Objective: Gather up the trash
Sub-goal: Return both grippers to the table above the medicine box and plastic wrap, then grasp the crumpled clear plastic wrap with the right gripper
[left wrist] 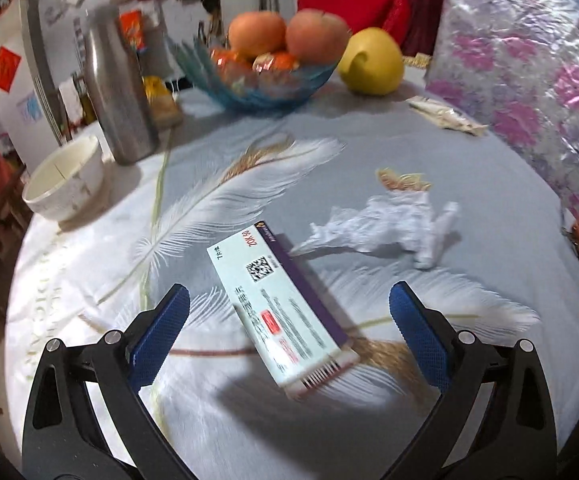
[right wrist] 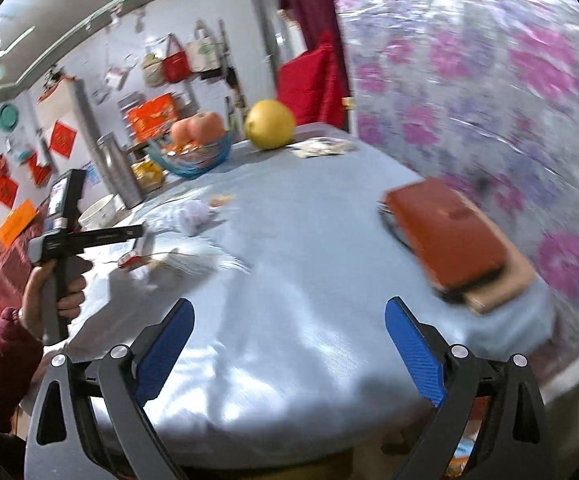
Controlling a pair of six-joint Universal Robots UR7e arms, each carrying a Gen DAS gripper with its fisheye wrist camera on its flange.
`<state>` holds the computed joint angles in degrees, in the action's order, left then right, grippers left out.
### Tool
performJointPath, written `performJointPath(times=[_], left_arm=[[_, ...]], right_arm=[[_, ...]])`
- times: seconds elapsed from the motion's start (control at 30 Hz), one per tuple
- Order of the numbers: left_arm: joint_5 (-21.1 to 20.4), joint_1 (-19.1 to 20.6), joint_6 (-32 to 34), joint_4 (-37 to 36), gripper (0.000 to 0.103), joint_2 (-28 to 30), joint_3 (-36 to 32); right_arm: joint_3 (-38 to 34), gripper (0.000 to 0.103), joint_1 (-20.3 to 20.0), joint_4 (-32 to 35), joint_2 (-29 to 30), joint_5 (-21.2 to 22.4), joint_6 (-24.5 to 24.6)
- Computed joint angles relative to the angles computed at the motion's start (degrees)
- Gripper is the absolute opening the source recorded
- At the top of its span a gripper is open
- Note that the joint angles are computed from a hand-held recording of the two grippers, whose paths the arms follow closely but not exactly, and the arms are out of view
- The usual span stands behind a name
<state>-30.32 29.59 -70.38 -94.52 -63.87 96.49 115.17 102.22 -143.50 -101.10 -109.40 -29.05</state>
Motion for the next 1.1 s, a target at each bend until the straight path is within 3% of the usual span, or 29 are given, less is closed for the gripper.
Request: performJointPath(times=[0.17,0.33,0.53,0.77,1.1], left_arm=[[-1.83,3.07,0.57,-2.35,0.096,-1.17,1.83],[-2.26,3.05,1.46,-7.91,0.096,-3.6,4.9],[-2.41,3.11,-2.58,3.13,0.097,-0.24,0.09],[-2.49,3.23,-1.73,1.64,0.096,-0.9,1.09],[-2.51,3.19,-1.73,1.67,0.097,-0.87,1.06]], right_arm=[[-2.79,0.095,3.17,0.15,7.11,-1.86,-0.22],[-6.74,0.095,5.26,-0.07,15.19,-1.09,-0.28],[-13.23,0.095,6.23,2.64,25.7,0.17,1.4],[-19.55,0.095,7.06,4.49,34.26,-0.26,2.46],[-24.31,0.095,6.77,5.23,40.87,1.37,4.82]])
